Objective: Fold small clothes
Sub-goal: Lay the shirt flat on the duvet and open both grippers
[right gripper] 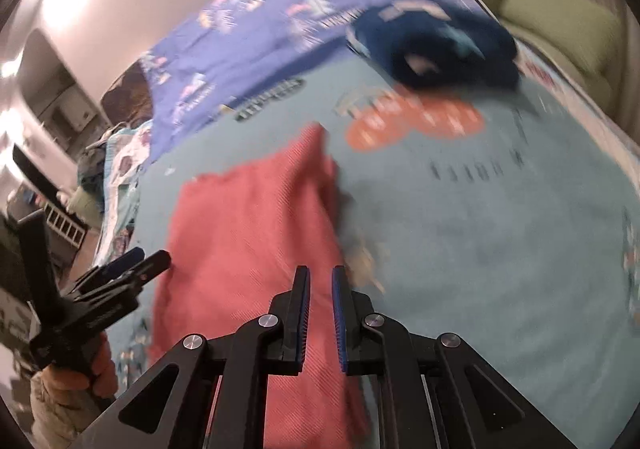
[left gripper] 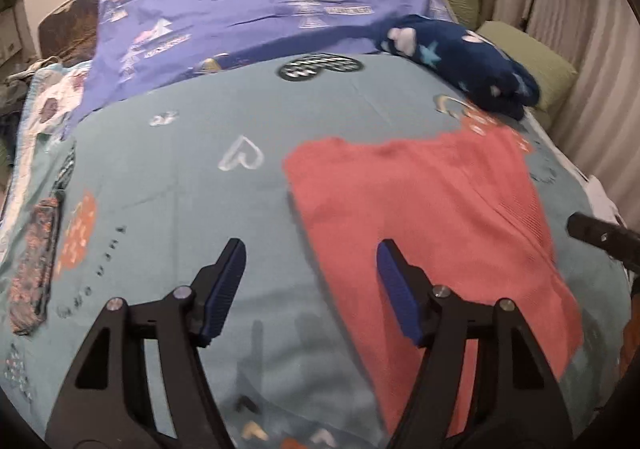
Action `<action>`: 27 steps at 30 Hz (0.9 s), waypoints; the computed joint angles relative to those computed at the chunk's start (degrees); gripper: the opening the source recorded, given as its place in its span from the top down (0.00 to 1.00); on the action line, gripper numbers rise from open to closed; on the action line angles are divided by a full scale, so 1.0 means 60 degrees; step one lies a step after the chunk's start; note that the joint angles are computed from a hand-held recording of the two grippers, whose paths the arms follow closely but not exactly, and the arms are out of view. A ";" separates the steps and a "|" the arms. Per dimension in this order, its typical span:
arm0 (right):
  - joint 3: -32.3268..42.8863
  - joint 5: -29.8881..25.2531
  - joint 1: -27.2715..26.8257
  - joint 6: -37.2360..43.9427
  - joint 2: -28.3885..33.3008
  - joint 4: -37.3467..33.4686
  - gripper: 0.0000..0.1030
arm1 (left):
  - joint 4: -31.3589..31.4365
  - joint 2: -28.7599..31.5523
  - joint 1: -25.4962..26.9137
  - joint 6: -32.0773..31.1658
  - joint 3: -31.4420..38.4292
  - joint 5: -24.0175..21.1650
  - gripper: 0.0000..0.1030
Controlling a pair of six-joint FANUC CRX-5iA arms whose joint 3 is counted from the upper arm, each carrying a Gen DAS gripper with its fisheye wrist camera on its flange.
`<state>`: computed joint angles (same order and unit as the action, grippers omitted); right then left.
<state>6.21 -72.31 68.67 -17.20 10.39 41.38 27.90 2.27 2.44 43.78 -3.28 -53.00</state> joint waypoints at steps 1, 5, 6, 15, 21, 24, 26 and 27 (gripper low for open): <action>0.0200 -0.0036 -0.0080 0.0271 0.0119 -0.0010 0.90 | -0.0014 0.0153 0.0003 0.0167 0.0168 -0.0047 0.33; 0.0629 0.0870 -0.0724 0.1370 0.0396 -0.0357 0.90 | -0.0536 0.0722 -0.0149 0.0875 0.0758 0.0080 0.33; 0.0690 0.1168 -0.0946 0.1551 0.0447 -0.0639 0.90 | -0.0835 0.0844 -0.0209 0.1073 0.0857 0.0213 0.33; 0.0700 0.1387 -0.1969 0.2077 0.0740 -0.1757 0.93 | -0.1563 0.0857 -0.0071 0.1362 0.0666 0.0544 0.35; 0.0114 0.1466 -0.0946 0.1793 0.0016 -0.0957 0.88 | 0.1090 0.0595 0.0882 0.0069 0.0062 -0.1159 0.36; 0.0334 0.1284 -0.0693 0.2330 0.0128 -0.1278 0.86 | 0.1209 0.0240 0.0947 -0.0727 -0.0516 -0.1379 0.36; 0.1058 0.0335 -0.0616 0.3074 0.0664 -0.1974 0.86 | 0.0097 0.0078 0.0815 -0.0238 -0.0722 -0.0990 0.36; 0.1058 -0.0021 -0.0501 0.2958 0.0790 -0.1980 0.86 | 0.0124 -0.0232 0.0847 -0.0525 -0.1115 -0.0596 0.36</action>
<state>12.56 -72.44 65.66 0.55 15.13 29.50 28.65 0.88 7.52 40.63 -9.97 -56.57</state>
